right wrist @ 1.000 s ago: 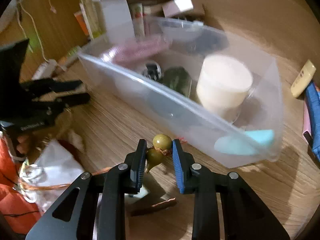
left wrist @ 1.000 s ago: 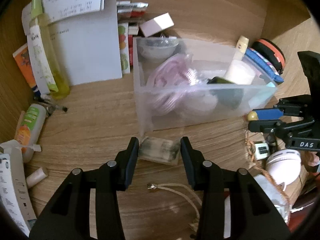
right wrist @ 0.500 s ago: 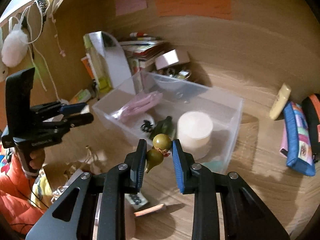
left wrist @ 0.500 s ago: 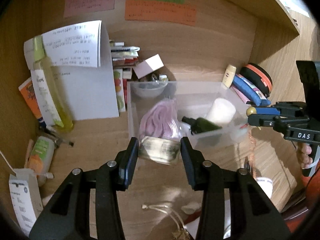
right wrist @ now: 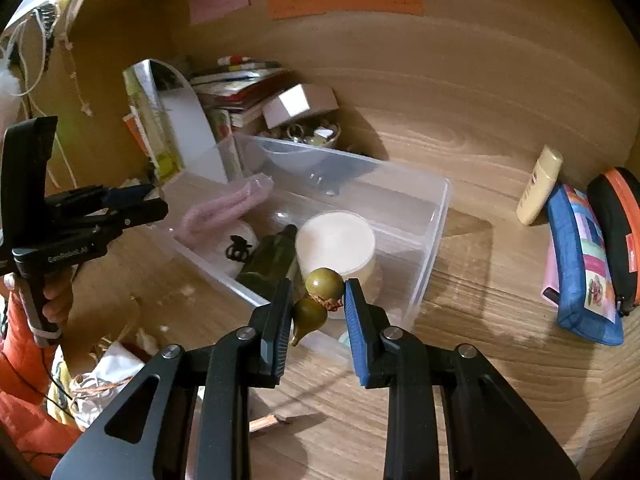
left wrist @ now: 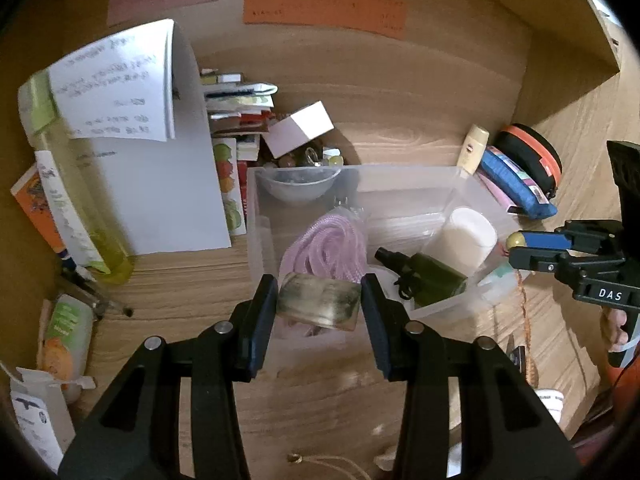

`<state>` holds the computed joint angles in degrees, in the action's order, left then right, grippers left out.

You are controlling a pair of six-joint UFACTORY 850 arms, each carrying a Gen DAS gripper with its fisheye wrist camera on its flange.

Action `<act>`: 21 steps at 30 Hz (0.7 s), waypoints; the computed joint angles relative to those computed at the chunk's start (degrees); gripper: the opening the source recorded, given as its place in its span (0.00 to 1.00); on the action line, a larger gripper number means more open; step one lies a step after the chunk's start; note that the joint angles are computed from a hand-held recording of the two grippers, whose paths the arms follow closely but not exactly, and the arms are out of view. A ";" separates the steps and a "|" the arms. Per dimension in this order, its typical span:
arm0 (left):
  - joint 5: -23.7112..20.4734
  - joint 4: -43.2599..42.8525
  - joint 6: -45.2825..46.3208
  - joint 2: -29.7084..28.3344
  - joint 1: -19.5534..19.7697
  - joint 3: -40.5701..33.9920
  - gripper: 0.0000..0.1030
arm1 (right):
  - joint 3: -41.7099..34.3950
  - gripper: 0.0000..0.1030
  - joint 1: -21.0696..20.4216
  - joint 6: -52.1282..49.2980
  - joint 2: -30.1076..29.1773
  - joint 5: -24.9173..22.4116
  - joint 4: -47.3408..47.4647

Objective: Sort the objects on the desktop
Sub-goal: 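Carry both items into the clear box and open both tools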

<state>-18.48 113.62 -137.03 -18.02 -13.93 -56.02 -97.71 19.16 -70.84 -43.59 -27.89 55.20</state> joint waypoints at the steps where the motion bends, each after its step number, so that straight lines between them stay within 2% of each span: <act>1: 0.11 0.00 0.02 -0.18 0.05 -0.15 0.41 | -0.25 0.23 0.01 0.53 -0.23 0.15 -0.47; 5: 1.34 0.75 -1.09 -1.11 0.73 -1.01 0.41 | -0.75 0.23 0.24 3.50 -0.83 2.44 -3.76; 8: 0.69 0.35 -0.59 -1.32 0.50 -1.18 0.41 | -0.84 0.23 0.34 5.61 -0.99 3.74 -5.93; 14: 1.27 -0.70 0.48 -1.66 0.58 -1.76 0.45 | -0.14 0.23 0.33 2.21 -0.50 3.71 -3.83; 16: 2.22 0.24 -0.50 -1.65 0.83 -1.94 0.48 | 0.34 0.28 0.17 -0.19 -0.12 3.37 -1.45; 18: 2.76 2.19 -2.22 -1.51 0.94 -1.91 0.48 | 1.25 0.40 -0.12 -3.96 0.54 2.72 2.82; 21: 3.05 7.38 -7.38 -0.55 0.92 -1.05 0.48 | 2.07 0.48 -0.17 -4.91 1.42 2.67 5.04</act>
<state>-15.43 121.00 -144.41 -18.57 -13.01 -57.07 -95.64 18.99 -75.75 -42.17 -25.22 60.24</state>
